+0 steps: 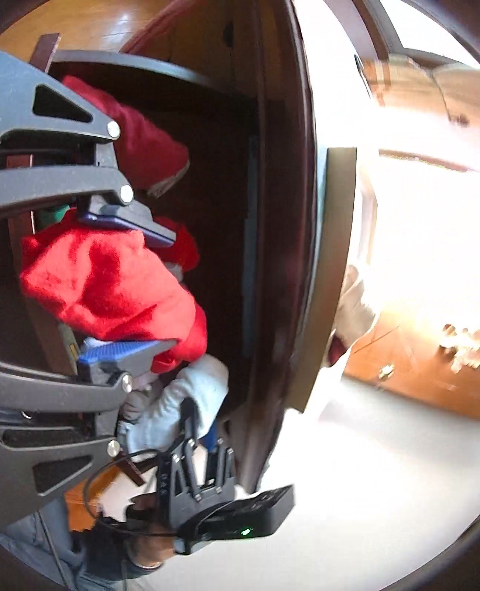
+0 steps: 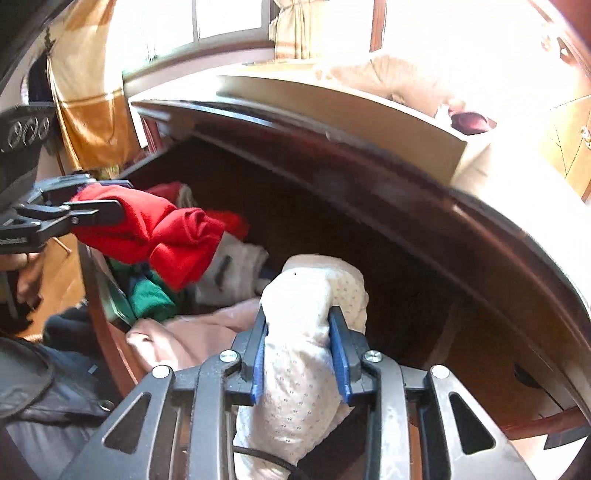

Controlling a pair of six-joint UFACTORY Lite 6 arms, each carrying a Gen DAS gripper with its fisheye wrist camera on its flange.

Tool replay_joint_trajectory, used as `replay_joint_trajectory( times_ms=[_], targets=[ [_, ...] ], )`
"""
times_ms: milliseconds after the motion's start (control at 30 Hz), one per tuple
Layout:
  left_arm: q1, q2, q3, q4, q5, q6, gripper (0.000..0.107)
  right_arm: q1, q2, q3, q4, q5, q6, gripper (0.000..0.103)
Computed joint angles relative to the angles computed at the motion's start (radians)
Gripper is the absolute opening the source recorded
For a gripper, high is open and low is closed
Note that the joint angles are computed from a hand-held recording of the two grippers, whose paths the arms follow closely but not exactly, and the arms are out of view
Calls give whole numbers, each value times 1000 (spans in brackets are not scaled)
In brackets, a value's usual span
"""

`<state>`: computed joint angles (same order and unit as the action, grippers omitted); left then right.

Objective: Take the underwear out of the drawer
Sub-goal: 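Grasp the red garment with left tool while right grasps white dotted garment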

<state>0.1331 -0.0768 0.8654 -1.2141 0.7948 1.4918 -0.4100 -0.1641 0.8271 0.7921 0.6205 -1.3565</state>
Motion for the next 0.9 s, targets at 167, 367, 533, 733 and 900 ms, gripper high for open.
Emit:
replay_joint_trajectory(
  times_ms=[167, 367, 533, 733, 900],
  targets=[
    [23, -16, -48, -61, -36, 38, 47, 14, 0, -3, 4, 39, -16, 32],
    [-5, -29, -82, -64, -101, 65, 47, 145, 105, 57, -187, -16, 189, 40],
    [-43, -32, -100, -58, -165, 72, 47, 188, 169, 125, -353, 0, 383, 62],
    [-78, -36, -116, -43, -214, 69, 48, 201, 222, 155, -440, -1, 491, 62],
    [-80, -30, -122, -37, -225, 64, 50, 228, 235, 148, -480, -21, 507, 51]
  ],
)
